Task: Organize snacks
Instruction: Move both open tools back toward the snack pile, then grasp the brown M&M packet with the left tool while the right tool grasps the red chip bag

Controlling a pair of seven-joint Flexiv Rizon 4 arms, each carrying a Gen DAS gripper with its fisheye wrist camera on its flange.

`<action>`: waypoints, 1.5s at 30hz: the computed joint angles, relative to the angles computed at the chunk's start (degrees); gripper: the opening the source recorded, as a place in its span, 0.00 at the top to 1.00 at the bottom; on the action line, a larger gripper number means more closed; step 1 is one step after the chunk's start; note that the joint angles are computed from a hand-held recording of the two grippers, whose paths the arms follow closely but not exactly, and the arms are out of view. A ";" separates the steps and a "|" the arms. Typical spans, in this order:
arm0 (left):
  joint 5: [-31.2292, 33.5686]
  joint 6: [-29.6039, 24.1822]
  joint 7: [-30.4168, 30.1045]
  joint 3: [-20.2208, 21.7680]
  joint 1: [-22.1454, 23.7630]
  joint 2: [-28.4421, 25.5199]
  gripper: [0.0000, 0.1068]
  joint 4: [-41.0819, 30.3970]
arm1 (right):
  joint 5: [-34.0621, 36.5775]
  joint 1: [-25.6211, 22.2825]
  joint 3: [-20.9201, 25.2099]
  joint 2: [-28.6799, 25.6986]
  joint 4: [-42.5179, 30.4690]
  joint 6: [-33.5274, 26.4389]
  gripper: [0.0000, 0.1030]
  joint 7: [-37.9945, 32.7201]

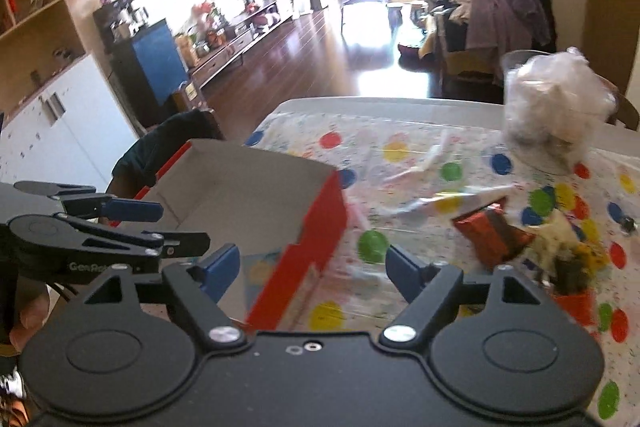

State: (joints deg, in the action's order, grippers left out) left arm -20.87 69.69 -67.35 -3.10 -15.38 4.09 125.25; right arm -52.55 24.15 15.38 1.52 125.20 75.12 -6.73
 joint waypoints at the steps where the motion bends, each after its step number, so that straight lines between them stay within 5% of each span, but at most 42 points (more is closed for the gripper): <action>1: 0.08 0.50 -0.27 -0.46 -0.36 -0.20 0.36 -0.13 | -0.13 -0.50 -0.15 1.13 1.16 0.36 0.21 0.26; 8: 2.99 3.96 -5.92 -3.16 -3.06 -2.04 0.25 -1.24 | 2.38 -5.20 0.61 8.09 8.28 2.19 0.12 -2.97; 17: 10.53 6.28 -17.64 -5.44 -6.21 -7.50 0.20 -5.58 | 14.57 -9.91 0.51 15.52 16.96 7.16 0.02 -17.08; 25: 17.92 3.81 -26.57 -5.55 -9.53 -14.89 0.20 -12.32 | 27.56 -9.25 -1.89 18.69 21.68 4.58 0.01 -33.90; 45: 20.60 -11.12 -27.68 -3.67 -13.55 -31.47 0.20 -30.57 | 53.88 -6.44 -6.93 3.83 16.77 3.12 0.01 -62.77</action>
State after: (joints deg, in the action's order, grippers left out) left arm -0.26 58.56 -95.02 -6.78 -28.93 -27.38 94.67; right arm 1.34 17.71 8.45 5.35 141.98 78.24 -69.50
